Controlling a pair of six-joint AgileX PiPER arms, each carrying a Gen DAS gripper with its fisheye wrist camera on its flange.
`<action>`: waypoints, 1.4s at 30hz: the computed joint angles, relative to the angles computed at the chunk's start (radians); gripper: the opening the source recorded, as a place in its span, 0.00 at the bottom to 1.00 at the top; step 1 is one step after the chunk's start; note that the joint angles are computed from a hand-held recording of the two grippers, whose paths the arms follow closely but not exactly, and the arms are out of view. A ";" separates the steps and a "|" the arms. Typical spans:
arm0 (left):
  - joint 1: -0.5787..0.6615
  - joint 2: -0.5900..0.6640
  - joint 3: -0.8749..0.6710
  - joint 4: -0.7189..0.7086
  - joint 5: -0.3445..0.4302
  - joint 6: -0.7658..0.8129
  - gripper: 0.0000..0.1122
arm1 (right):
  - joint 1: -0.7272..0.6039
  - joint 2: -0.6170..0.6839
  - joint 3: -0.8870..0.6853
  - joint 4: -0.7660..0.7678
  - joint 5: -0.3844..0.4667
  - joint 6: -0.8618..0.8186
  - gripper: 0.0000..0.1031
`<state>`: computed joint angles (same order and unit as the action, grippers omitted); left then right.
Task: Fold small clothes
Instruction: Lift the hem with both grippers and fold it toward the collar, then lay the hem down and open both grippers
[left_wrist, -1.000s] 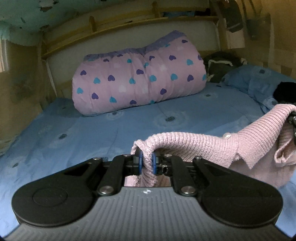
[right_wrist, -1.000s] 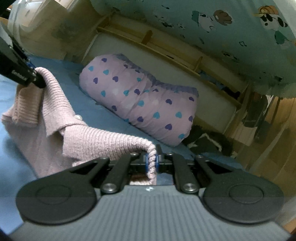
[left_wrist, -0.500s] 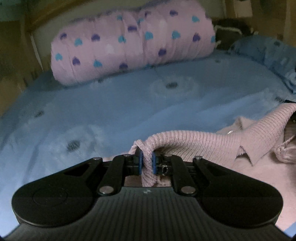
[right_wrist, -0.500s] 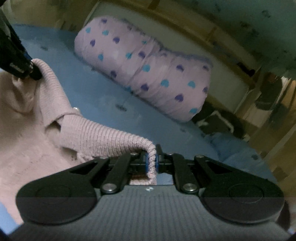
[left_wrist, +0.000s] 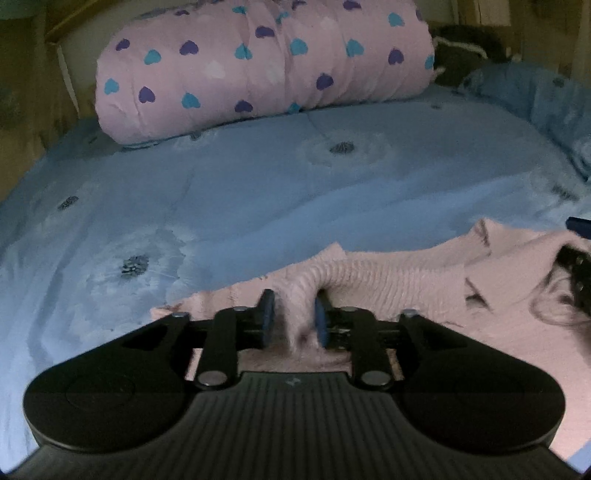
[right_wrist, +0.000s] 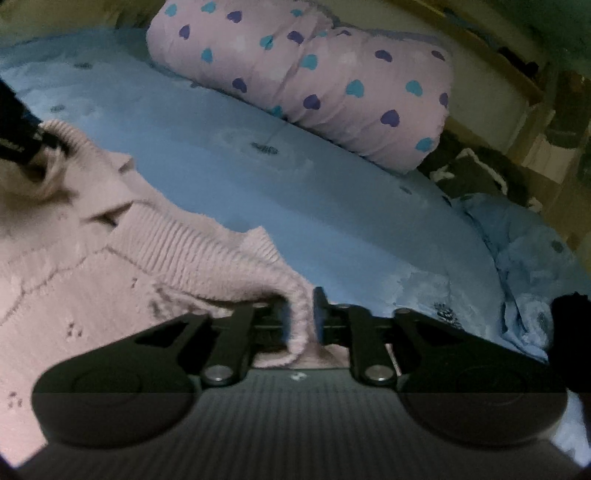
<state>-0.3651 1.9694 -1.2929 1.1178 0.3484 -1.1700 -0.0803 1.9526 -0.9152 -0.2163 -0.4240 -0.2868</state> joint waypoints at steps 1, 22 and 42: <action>-0.003 -0.026 0.020 0.012 0.006 -0.015 0.36 | -0.010 -0.012 0.004 -0.028 0.000 0.036 0.40; -0.078 -0.145 0.184 -0.070 -0.013 0.110 0.60 | -0.226 -0.206 0.129 -0.926 -0.045 0.881 0.47; 0.007 -0.021 0.093 0.361 0.117 -0.303 0.19 | -0.213 -0.069 0.071 -0.696 -0.087 0.658 0.19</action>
<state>-0.3576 1.9485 -1.1998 1.4789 0.4650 -1.4733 -0.2935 1.8840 -0.8439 -0.9125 -0.5111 0.3712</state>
